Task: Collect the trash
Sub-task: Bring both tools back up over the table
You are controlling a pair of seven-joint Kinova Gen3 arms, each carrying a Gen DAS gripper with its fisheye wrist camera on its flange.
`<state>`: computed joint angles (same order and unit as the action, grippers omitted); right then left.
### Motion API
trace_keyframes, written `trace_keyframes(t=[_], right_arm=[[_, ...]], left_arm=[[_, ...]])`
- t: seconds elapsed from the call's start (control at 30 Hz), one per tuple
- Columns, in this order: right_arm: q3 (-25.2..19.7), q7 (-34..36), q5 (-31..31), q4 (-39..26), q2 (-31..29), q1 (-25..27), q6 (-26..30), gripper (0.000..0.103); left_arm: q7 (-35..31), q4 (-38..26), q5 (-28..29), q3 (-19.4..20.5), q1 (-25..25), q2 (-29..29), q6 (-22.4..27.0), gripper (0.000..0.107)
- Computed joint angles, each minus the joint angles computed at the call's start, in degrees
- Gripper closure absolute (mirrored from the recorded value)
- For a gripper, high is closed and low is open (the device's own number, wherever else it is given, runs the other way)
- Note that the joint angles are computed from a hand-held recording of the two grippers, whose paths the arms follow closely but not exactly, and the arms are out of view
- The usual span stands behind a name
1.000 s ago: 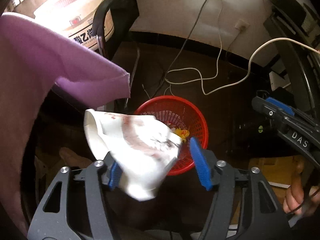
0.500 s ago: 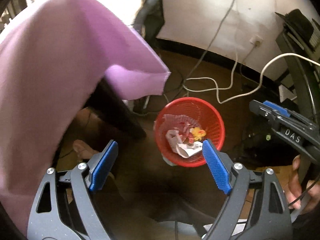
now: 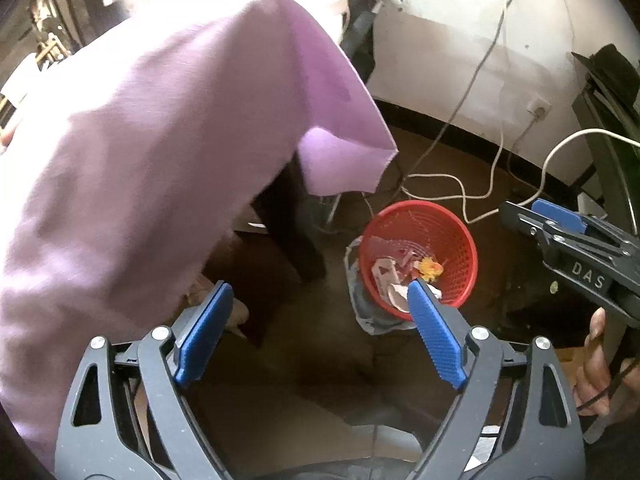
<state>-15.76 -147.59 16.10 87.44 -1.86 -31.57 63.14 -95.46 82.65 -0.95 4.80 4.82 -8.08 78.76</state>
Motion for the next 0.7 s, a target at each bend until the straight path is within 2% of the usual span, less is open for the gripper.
trace_keyframes(t=[0.1,0.27,0.47,0.6,0.7], right_arm=[[-1.1,0.0,2.0,-1.7,0.2,-1.1,1.4,0.038],[-1.5,1.6,3.6,-7.0,2.7,-3.7,5.3,0.037],[-2.3,0.6,8.1,-14.5,5.5,-9.5,9.4,0.031],[-2.1,2.3,12.4,-22.5,9.0,-15.4,13.1,0.03],[-1.1,4.2,14.9,-28.5,11.6,-19.7,14.7,0.027]], left_arm=[[0.8,-0.6,-0.5,-0.6,-0.7,-1.4,0.5,0.021],[0.7,-1.1,0.6,-2.9,-2.8,-4.8,-0.1,0.019],[-0.4,-1.1,0.3,-5.9,-6.2,-9.4,-1.0,0.016],[-4.6,-2.8,5.1,-13.0,-6.9,-10.8,0.9,0.014],[-5.7,-3.8,5.0,-14.3,-9.7,-11.9,0.6,0.013]])
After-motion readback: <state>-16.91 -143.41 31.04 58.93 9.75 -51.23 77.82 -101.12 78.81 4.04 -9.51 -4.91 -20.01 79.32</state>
